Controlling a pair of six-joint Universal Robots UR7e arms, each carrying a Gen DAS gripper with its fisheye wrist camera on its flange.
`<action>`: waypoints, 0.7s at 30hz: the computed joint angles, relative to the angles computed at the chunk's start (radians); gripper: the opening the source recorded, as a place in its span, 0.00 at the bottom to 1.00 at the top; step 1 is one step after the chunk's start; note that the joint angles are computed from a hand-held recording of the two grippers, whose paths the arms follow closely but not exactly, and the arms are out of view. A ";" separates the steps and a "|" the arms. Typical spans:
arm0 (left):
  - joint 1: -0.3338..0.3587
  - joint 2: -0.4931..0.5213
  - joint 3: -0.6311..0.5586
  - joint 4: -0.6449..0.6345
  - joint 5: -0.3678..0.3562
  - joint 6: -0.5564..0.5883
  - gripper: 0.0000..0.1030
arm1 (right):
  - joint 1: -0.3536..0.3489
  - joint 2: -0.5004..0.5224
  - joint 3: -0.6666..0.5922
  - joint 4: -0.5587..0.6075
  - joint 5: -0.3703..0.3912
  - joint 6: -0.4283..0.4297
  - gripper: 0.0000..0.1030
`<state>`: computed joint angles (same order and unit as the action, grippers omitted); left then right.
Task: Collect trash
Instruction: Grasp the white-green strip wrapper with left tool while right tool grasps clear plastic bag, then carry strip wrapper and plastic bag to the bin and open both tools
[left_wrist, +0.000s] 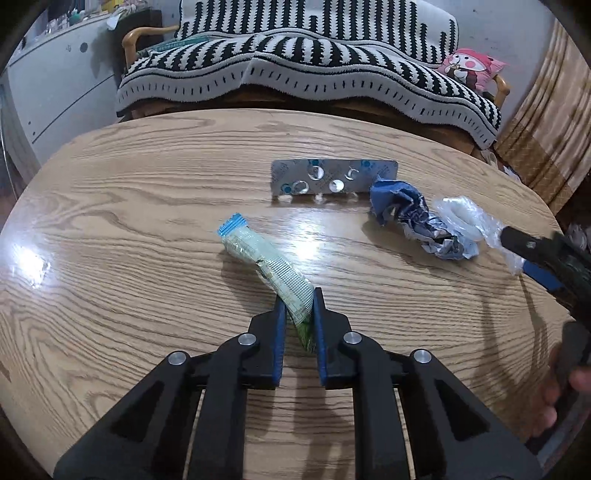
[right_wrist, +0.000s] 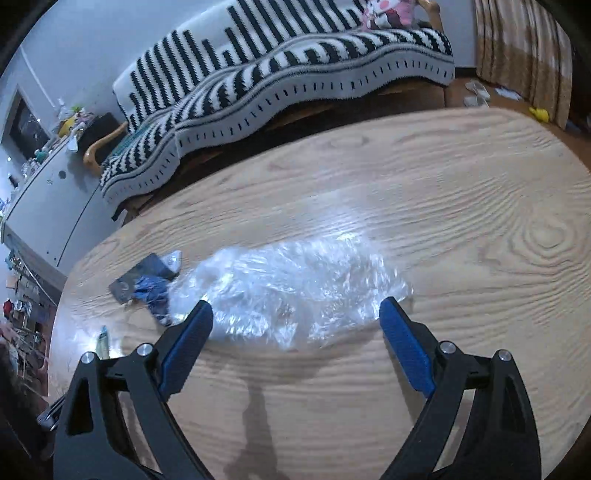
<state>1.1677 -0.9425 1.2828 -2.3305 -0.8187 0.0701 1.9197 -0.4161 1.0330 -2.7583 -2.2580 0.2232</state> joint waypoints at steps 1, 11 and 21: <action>0.003 -0.001 -0.002 0.002 -0.001 0.001 0.12 | -0.001 0.011 -0.016 0.001 -0.007 -0.008 0.77; 0.013 -0.008 -0.027 0.024 -0.015 0.003 0.12 | -0.002 0.001 0.015 -0.022 0.016 -0.012 0.04; -0.055 -0.057 0.078 -0.013 -0.080 0.007 0.13 | 0.057 -0.209 0.314 -0.190 -0.110 -0.044 0.04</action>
